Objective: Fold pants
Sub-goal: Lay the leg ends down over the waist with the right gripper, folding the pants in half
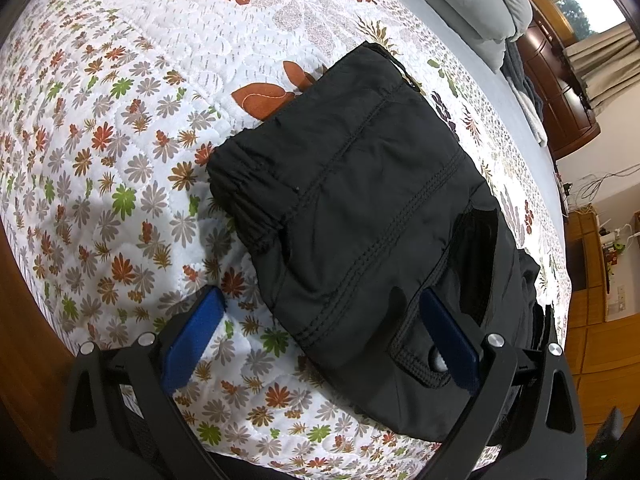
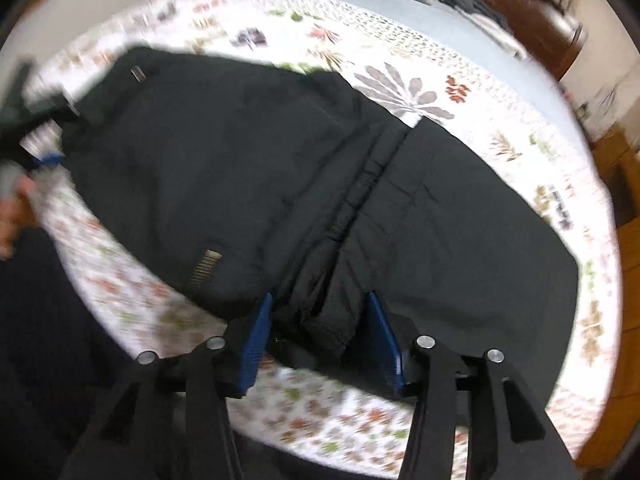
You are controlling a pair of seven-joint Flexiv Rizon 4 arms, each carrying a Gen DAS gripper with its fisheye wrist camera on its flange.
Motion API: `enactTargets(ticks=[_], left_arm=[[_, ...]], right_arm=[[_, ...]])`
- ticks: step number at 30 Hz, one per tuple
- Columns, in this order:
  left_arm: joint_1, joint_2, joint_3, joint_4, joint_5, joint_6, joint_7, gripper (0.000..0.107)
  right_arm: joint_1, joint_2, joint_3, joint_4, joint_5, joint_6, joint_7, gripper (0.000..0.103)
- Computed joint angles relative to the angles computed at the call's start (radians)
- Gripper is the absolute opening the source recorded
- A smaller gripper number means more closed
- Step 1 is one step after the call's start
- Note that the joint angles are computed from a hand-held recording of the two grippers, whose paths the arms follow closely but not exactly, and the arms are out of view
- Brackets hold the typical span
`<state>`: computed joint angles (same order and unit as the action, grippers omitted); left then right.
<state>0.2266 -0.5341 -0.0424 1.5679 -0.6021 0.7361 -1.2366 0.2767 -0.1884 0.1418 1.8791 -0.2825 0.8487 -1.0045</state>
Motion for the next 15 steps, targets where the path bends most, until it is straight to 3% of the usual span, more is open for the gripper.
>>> enactTargets(ticks=[2,4,10,13,15], left_arm=[[0.003,0.002,-0.004,0.004,-0.009,0.001,0.004,0.098],[0.004,0.003,-0.005,0.006,-0.016,0.001,0.006,0.098],[-0.001,0.001,-0.005,0.002,-0.011,0.001,0.0,0.098],[0.003,0.0,-0.011,0.005,-0.026,0.002,0.007,0.098],[0.001,-0.002,-0.01,0.004,-0.026,0.004,0.008,0.098]], right_arm=[[-0.043,0.04,0.025,0.008,0.166,0.076,-0.065,0.065],[-0.063,0.072,0.018,0.024,0.228,0.104,-0.054,0.065],[-0.056,0.048,-0.046,0.027,-0.041,-0.007,0.186,0.065],[-0.051,-0.004,-0.038,-0.004,-0.043,-0.078,0.166,0.064],[-0.04,-0.024,-0.033,-0.006,-0.053,-0.092,0.159,0.057]])
